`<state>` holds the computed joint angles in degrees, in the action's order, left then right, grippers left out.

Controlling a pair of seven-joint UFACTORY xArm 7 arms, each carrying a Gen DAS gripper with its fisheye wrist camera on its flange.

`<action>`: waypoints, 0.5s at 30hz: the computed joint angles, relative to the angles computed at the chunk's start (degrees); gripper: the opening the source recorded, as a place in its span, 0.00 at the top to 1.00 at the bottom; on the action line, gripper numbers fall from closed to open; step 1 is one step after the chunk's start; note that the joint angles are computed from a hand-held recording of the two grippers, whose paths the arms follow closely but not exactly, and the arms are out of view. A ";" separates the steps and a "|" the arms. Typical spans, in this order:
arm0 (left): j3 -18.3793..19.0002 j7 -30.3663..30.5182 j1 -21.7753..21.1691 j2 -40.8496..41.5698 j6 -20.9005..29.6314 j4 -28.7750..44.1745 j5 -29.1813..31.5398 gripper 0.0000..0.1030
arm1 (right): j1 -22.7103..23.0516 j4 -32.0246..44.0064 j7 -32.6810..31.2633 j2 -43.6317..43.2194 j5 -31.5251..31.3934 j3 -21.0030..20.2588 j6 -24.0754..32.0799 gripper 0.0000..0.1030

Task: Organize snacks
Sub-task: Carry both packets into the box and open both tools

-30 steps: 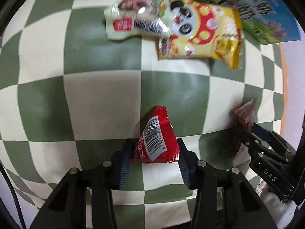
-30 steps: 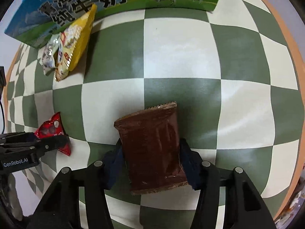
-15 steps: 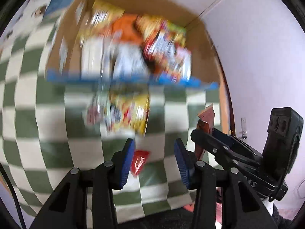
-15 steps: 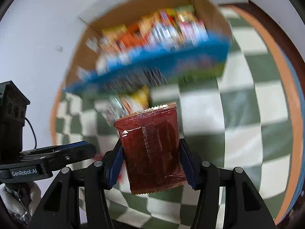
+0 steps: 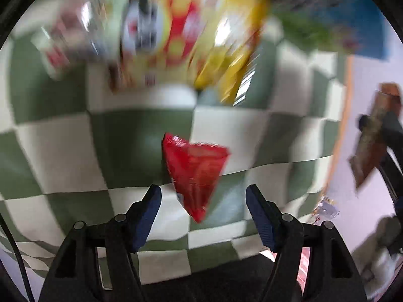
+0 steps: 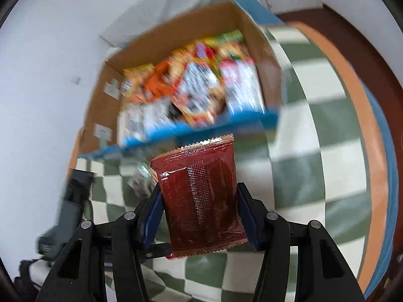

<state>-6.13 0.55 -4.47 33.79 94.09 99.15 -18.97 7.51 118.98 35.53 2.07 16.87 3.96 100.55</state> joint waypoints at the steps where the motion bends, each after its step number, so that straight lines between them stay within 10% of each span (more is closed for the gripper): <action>1: 0.20 -0.29 -0.44 -0.49 -1.70 -1.76 0.43 0.36 | -0.14 -3.79 0.33 -2.25 0.17 -0.15 -0.50 0.44; 4: 0.78 -0.24 -2.11 -3.05 -7.30 -5.78 4.11 0.68 | -0.15 -10.73 0.80 -6.48 0.11 -0.30 -1.39 0.44; 15: -0.02 5.48 -1.79 -11.37 -8.74 -2.55 3.65 0.70 | 1.05 -8.20 1.10 -6.12 0.58 0.05 -2.29 0.44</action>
